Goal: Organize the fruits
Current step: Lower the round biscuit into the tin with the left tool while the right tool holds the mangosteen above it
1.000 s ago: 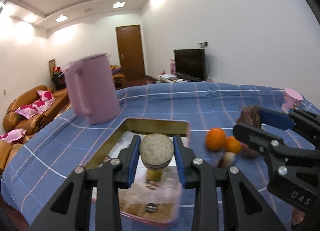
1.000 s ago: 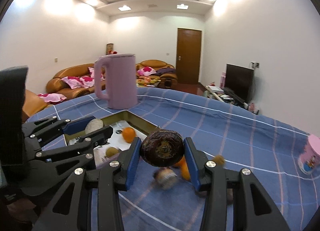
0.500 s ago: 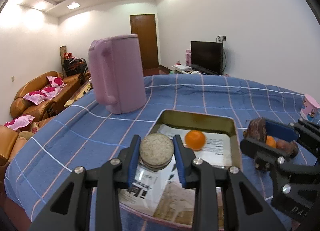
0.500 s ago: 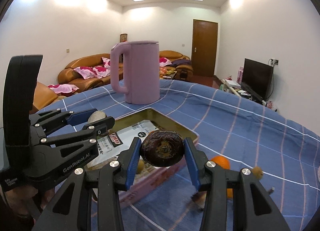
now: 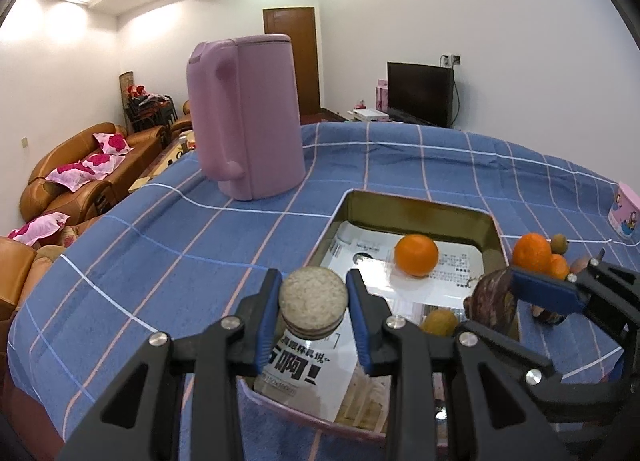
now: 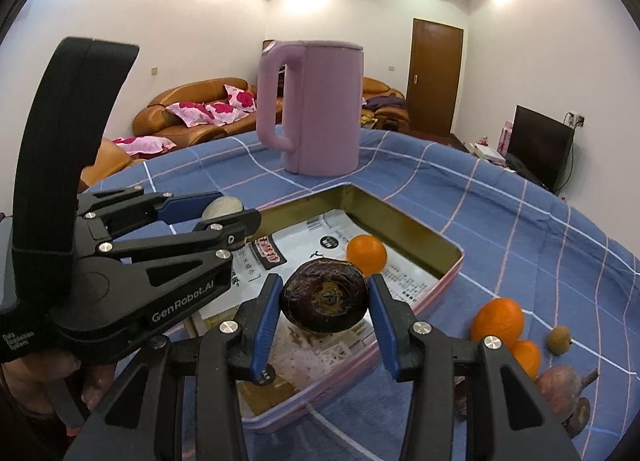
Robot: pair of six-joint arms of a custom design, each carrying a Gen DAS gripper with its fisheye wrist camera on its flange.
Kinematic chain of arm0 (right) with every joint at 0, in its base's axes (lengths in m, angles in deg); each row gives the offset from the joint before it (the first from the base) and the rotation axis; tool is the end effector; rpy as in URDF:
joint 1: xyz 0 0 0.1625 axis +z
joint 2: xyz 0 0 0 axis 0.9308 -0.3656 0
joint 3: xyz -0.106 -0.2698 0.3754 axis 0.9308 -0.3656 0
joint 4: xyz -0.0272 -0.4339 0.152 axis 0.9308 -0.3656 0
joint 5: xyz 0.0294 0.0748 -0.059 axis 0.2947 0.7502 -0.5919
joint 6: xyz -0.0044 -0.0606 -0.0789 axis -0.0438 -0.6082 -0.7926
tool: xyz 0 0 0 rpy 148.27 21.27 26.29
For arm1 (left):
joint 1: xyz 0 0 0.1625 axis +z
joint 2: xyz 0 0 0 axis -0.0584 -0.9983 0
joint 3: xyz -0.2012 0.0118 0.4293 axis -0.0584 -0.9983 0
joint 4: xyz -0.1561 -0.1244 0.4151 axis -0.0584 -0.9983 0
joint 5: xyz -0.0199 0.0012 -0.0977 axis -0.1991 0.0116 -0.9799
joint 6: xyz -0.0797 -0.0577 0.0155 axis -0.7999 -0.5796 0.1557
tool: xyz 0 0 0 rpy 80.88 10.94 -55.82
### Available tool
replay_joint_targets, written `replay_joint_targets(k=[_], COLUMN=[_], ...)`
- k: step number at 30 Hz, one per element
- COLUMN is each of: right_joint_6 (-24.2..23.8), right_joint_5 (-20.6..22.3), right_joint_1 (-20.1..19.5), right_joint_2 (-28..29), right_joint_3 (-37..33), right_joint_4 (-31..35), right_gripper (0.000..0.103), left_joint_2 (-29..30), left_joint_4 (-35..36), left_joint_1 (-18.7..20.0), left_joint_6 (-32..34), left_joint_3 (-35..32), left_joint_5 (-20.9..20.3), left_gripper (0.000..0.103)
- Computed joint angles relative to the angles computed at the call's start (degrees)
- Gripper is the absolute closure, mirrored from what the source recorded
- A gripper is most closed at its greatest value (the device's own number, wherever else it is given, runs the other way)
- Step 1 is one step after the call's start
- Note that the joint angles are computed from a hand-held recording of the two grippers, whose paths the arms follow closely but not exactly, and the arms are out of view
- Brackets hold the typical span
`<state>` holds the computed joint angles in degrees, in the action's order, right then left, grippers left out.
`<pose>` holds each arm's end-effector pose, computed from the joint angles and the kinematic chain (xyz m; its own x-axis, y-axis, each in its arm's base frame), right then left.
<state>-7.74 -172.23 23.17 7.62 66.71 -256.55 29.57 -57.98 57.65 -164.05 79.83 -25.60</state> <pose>0.1507 -0.7309 0.1230 -0.5073 -0.6648 0.5484 -0.8613 0.4121 -0.2973 -0.2265 -0.6974 0.0542 -0.6599 -0.1920 -0.7264 0.5248 0.5741 -0.6285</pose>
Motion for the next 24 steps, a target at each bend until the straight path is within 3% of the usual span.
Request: replay_joint_targets(k=[10,21,23,24], right_joint_6=[-0.38,-0.35,-0.32,-0.45], right_joint_5=[-1.46,-1.73,-1.7,-1.46], right_joint_1=[0.13,0.25,0.23,0.19], right_joint_2=[0.09,-0.05,-0.03,-0.13], right_joint_3=[-0.17,0.29,0.42,0.53], right_joint_4=[3.5,3.83,3.22,3.31], right_gripper=[0.057,0.057,0.055,0.048], left_joint_2=[1.03,1.15,0.99,0.87], left_joint_4=[2.83,0.14,-1.12,-1.63], left_joint_1=[0.15,-0.63,-0.86,-0.94], left_joint_6=[-1.17,1.82,2.59,2.68], left_joint_3=[-1.02,-0.37,0.01,0.27], left_joint_5=[-0.36,-1.59,-2.24,-2.56], left_gripper=[0.068,0.066,0.06,0.048])
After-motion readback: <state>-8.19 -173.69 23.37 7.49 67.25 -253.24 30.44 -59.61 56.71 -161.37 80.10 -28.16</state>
